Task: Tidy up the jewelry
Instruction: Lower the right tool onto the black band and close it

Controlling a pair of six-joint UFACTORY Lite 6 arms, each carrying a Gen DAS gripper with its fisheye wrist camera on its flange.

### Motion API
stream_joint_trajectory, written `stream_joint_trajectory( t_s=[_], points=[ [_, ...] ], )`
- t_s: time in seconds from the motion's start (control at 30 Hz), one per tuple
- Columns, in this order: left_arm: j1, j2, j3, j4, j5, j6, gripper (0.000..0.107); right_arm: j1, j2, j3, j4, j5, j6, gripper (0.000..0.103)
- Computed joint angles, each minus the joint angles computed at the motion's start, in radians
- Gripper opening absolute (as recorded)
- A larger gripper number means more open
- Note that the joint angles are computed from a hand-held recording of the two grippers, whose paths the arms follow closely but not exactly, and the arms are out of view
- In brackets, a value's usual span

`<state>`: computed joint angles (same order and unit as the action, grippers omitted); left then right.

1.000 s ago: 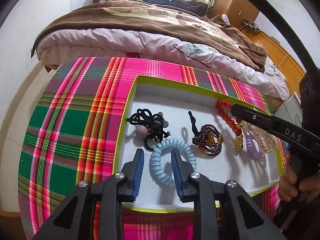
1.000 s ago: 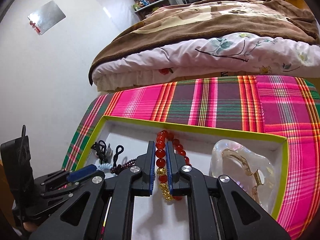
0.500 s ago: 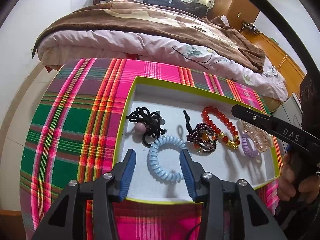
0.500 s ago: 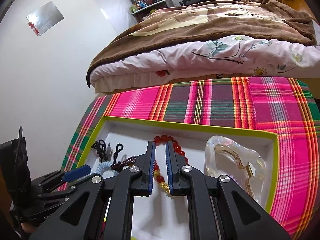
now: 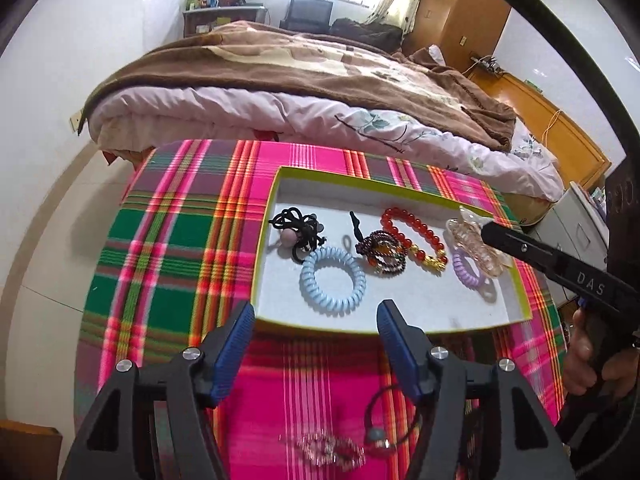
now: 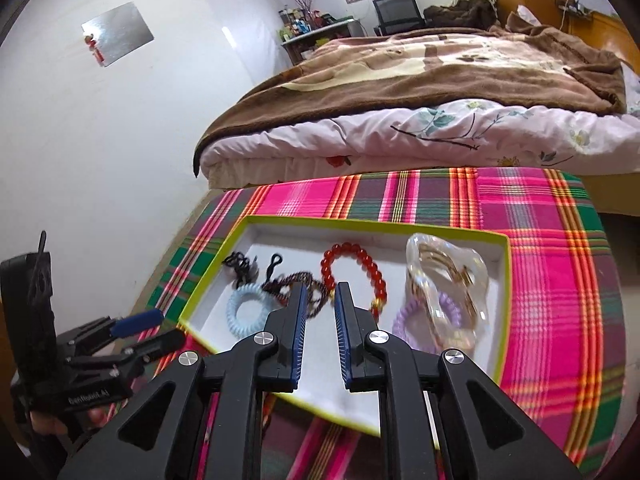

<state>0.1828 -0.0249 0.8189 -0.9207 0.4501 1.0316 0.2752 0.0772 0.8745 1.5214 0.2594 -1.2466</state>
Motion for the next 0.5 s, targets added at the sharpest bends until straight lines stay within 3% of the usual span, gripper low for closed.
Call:
stream_joint_trajectory(
  t_s=[0.33,0.5],
  points=[
    [0.138,-0.249,-0.175,0.030,0.111,0.045,0.064,0.050,-0.300,-0.252,-0.001,-0.035,0.011,0.016],
    [0.240,-0.366,-0.265,0.022,0.188,0.103,0.064,0.096,-0.453,-0.391,-0.083,-0.053,0.102,0.017]
  ],
)
